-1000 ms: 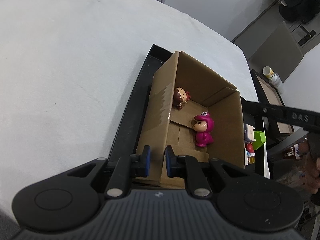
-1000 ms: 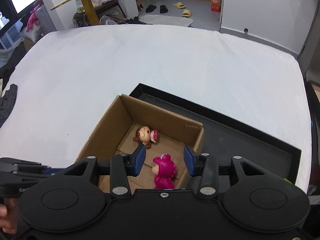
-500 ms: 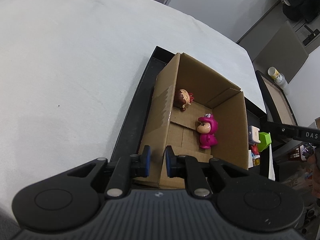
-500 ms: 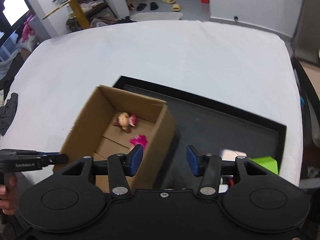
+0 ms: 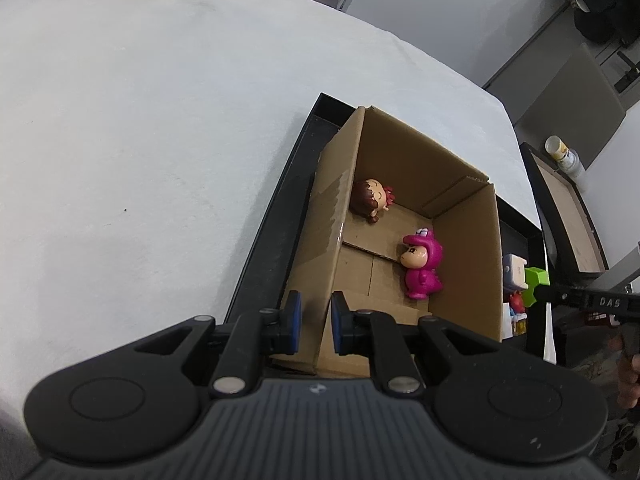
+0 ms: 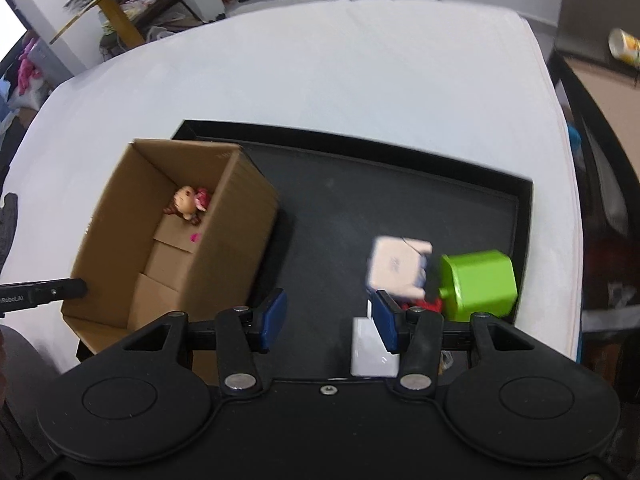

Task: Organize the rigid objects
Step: 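Move the right tool back over the red figure on gold base, then close the right gripper on the red figure and lift it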

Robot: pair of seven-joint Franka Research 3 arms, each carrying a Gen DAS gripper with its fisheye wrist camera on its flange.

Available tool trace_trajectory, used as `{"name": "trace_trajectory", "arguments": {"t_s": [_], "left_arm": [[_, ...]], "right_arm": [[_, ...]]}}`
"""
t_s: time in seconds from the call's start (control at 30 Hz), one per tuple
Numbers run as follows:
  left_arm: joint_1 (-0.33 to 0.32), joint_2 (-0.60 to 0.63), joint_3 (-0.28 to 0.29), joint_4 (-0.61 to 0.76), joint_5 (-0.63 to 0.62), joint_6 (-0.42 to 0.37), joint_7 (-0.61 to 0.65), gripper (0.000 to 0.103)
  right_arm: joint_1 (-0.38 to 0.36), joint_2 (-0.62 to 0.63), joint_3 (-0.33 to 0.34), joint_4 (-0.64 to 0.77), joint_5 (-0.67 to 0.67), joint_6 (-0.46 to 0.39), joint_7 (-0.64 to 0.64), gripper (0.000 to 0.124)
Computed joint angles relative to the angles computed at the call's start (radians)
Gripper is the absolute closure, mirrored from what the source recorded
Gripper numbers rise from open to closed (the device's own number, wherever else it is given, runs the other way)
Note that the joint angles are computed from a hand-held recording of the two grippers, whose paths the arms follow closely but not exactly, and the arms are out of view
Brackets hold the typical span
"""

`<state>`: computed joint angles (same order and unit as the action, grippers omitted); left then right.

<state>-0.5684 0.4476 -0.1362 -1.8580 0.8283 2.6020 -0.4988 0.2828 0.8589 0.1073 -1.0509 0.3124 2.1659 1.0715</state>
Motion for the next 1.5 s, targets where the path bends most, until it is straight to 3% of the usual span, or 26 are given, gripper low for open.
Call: {"name": "trace_trajectory", "arguments": {"t_s": [0.23, 0.33, 0.57, 0.73, 1.03, 1.23, 1.5], "left_arm": [[-0.007, -0.006, -0.001, 0.003, 0.006, -0.02, -0.006, 0.089], [-0.006, -0.01, -0.004, -0.002, 0.006, -0.021, -0.012, 0.089], [-0.004, -0.01, -0.006, -0.005, 0.011, -0.015, -0.018, 0.089], [-0.003, -0.011, -0.002, -0.014, 0.02, 0.004, -0.032, 0.089], [0.006, -0.019, 0.006, -0.039, 0.033, 0.05, -0.056, 0.089], [0.009, -0.019, 0.009, -0.044, 0.037, 0.069, -0.061, 0.089], [0.01, -0.023, 0.011, -0.049, 0.038, 0.075, -0.063, 0.089]], "right_arm": [[-0.009, 0.028, -0.019, 0.031, -0.02, -0.019, 0.024, 0.078], [-0.01, 0.038, -0.026, 0.038, -0.032, -0.03, 0.038, 0.084], [0.004, 0.06, -0.051, 0.042, -0.079, -0.004, 0.075, 0.089], [0.014, 0.094, -0.059, 0.083, -0.111, -0.026, 0.104, 0.089], [0.044, 0.12, -0.074, 0.096, -0.171, 0.008, 0.125, 0.085], [0.057, 0.138, -0.077, 0.124, -0.19, 0.003, 0.131, 0.072], [0.046, 0.165, -0.077, 0.18, -0.185, -0.028, 0.15, 0.076]]}}
